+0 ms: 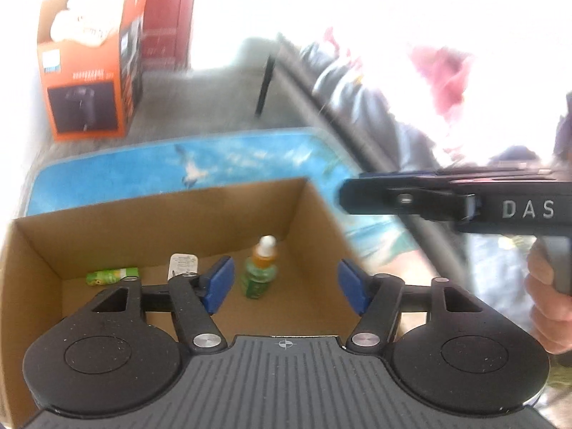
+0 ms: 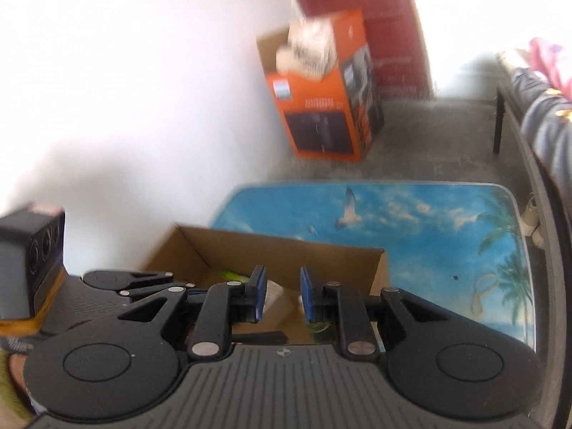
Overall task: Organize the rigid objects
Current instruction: 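Carry the green dropper bottle into the box and release it, then move the right gripper to the gold-lidded jar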
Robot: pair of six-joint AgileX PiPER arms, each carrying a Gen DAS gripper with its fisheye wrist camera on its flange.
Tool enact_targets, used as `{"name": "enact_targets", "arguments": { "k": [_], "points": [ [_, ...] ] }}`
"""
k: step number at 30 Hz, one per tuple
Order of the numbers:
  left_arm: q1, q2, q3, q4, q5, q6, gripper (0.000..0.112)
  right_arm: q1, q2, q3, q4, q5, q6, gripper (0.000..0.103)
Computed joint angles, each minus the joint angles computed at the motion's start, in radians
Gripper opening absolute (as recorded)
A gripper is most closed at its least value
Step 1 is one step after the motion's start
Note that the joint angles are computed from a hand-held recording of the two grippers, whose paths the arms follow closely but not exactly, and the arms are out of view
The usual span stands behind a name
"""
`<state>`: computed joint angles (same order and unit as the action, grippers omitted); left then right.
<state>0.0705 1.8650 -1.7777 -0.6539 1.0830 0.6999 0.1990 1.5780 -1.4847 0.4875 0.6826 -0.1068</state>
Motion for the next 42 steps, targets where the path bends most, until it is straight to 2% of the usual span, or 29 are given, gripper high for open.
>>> {"name": "enact_targets", "arguments": {
  "k": [2,4,6,10,13,17,18,21,24,27,28,31,33,35,37,40,42],
  "points": [
    [0.063,-0.107,0.12,-0.097,0.009,0.095,0.074,-0.001,-0.126,0.122,0.049,-0.039,-0.012,0.028],
    [0.133,-0.212,0.237,-0.164,0.024,0.184,0.079,0.009,-0.241,0.238,0.082,-0.073,-0.017,0.046],
    [0.205,-0.303,0.347,-0.206,0.034,0.251,0.081,0.052,-0.341,0.341,0.045,-0.115,0.042,0.054],
    [0.377,-0.437,0.564,-0.288,0.06,0.398,0.086,0.16,-0.469,0.519,0.023,-0.196,0.165,0.055],
    [0.457,-0.504,0.719,-0.308,0.003,0.531,0.087,0.252,-0.492,0.624,0.103,-0.296,0.186,0.056],
    [0.545,-0.525,0.865,-0.331,-0.052,0.724,0.088,0.37,-0.38,0.673,0.176,-0.431,0.199,0.056],
    [0.563,-0.524,0.89,-0.331,-0.063,0.758,0.088,0.39,-0.337,0.676,0.239,-0.458,0.157,0.056],
    [0.585,-0.53,0.962,-0.329,-0.113,0.833,0.088,0.431,-0.197,0.637,0.438,-0.494,-0.019,0.056],
    [0.544,-0.527,1.012,-0.333,-0.211,0.873,0.086,0.463,-0.076,0.569,0.496,-0.495,-0.07,0.056],
    [0.495,-0.504,1.044,-0.36,-0.314,0.919,0.084,0.466,0.026,0.478,0.444,-0.468,-0.025,0.056],
    [0.479,-0.492,1.047,-0.365,-0.34,0.922,0.083,0.488,0.04,0.469,0.397,-0.484,0.029,0.056],
    [0.454,-0.457,1.062,-0.423,-0.389,0.971,0.078,0.486,0.096,0.41,0.347,-0.467,0.068,0.056],
    [0.475,-0.435,1.082,-0.509,-0.373,1.058,0.077,0.487,0.133,0.375,0.286,-0.457,0.127,0.053],
    [0.483,-0.404,1.08,-0.556,-0.347,1.09,0.077,0.487,0.164,0.348,0.314,-0.444,0.095,0.049],
    [0.48,-0.388,1.079,-0.576,-0.342,1.102,0.075,0.488,0.175,0.33,0.278,-0.428,0.122,0.048],
    [0.489,-0.391,1.082,-0.583,-0.323,1.117,0.075,0.505,0.166,0.318,0.092,-0.414,0.292,0.048],
    [0.495,-0.394,1.082,-0.569,-0.302,1.109,0.075,0.5,0.15,0.331,0.096,-0.401,0.299,0.048]
  ]
}}
